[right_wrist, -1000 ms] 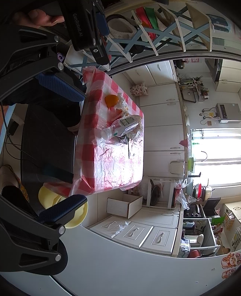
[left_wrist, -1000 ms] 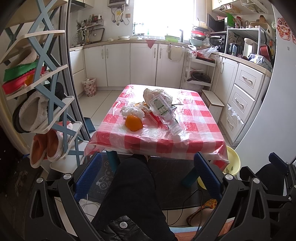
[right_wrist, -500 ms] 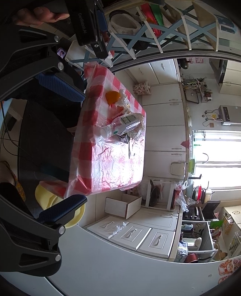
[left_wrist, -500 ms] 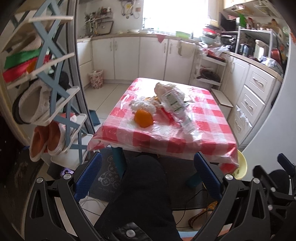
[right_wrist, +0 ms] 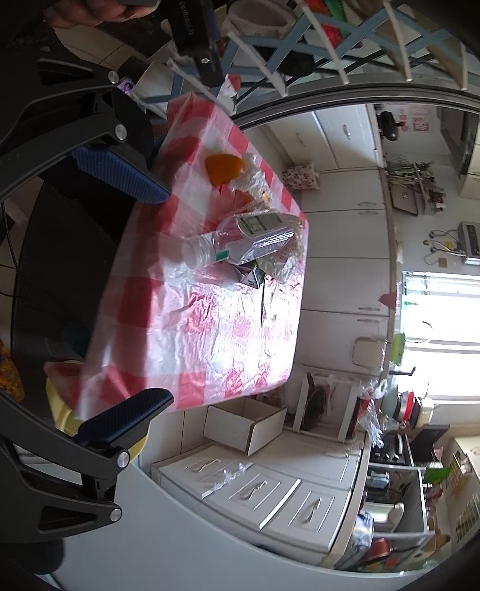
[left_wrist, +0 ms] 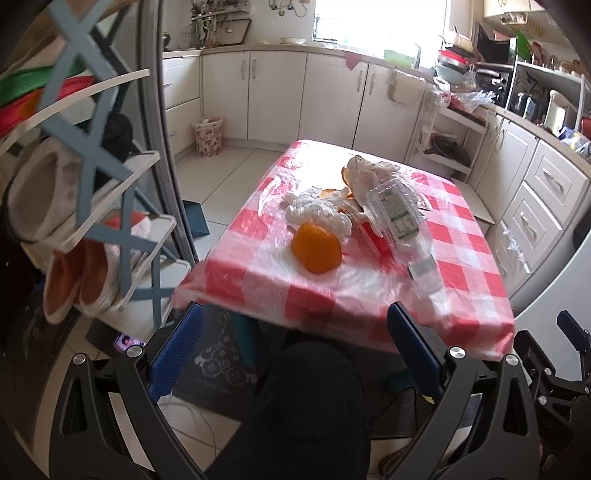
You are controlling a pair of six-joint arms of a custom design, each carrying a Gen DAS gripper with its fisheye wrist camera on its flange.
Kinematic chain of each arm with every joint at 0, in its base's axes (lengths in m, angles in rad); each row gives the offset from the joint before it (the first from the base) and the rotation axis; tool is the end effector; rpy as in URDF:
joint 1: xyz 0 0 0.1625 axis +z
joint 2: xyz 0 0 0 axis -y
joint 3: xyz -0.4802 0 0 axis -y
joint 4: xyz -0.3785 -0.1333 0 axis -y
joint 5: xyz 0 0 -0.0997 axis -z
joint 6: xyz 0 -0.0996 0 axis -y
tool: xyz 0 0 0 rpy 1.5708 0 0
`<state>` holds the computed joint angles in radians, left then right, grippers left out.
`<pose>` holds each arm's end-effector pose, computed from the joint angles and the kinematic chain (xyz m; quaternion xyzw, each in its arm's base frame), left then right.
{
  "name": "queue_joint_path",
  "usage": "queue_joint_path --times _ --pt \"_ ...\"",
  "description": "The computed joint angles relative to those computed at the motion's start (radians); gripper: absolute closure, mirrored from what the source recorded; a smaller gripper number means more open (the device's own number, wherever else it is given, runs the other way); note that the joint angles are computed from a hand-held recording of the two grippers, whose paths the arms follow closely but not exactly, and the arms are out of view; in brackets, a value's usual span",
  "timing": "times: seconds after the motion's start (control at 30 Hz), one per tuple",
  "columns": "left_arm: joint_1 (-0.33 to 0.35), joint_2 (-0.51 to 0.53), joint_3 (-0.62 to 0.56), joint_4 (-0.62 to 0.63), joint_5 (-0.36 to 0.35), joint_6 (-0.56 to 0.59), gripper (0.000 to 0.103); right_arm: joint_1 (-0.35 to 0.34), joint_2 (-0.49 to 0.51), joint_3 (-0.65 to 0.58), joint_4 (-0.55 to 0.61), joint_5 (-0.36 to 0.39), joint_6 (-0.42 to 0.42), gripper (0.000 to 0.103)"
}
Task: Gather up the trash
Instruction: 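Reach the right gripper to the clear plastic bottle and grasp its neck, then lift the bottle with the right gripper while the left gripper grasps white tissue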
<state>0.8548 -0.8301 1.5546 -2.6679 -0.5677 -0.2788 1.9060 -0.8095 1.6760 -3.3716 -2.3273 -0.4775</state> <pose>-0.3086 -0.6857 0.2524 0.0999 0.8605 -0.3682 0.3377 0.2896 -0.6339 0.2588 0.1752 -0.8279 0.3940 0.3586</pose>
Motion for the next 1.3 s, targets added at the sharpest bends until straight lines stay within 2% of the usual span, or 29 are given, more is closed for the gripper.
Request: queue_joint_path --times 0.2,0.4,0.67,0.73,0.8,0.83,0.87,0.9,0.93,0.97,1.03,1.07,1.3 --pt "0.059 0.125 -0.187 0.044 0.014 0.071 0.008 -0.038 0.081 -0.133 0.073 0.026 -0.055 0.007" --pt "0.123 0.255 -0.422 0.180 -0.002 0.104 0.008 -0.066 0.161 -0.257 0.161 0.037 -0.096 0.007" --pt "0.166 0.384 -0.654 0.269 0.001 0.172 0.008 -0.092 0.233 -0.375 0.266 0.056 -0.131 0.007" --pt "0.171 0.403 -0.688 0.269 0.000 0.192 0.008 -0.101 0.228 -0.381 0.308 0.094 -0.120 0.007" --pt "0.177 0.419 -0.722 0.267 -0.015 0.209 0.009 -0.111 0.217 -0.384 0.354 0.144 -0.096 0.016" --pt "0.179 0.423 -0.732 0.263 -0.027 0.217 0.014 -0.118 0.208 -0.384 0.389 0.171 -0.076 0.031" --pt "0.183 0.433 -0.755 0.277 -0.041 0.220 0.026 -0.122 0.202 -0.385 0.417 0.186 -0.056 0.046" --pt "0.187 0.437 -0.772 0.302 -0.059 0.212 0.033 -0.128 0.194 -0.383 0.444 0.197 -0.031 0.054" --pt "0.192 0.441 -0.790 0.330 -0.086 0.200 0.050 -0.129 0.195 -0.385 0.448 0.207 -0.026 0.059" --pt "0.197 0.443 -0.806 0.357 -0.112 0.184 0.069 -0.132 0.189 -0.378 0.451 0.222 -0.018 0.060" --pt "0.203 0.446 -0.823 0.381 -0.138 0.162 0.081 -0.137 0.172 -0.360 0.461 0.253 0.001 0.060" --pt "0.202 0.443 -0.816 0.367 -0.141 0.167 0.086 -0.139 0.164 -0.352 0.460 0.265 0.007 0.060" --pt "0.185 0.368 -0.675 0.229 -0.179 0.193 0.089 -0.141 0.109 -0.281 0.421 0.336 0.035 0.062"
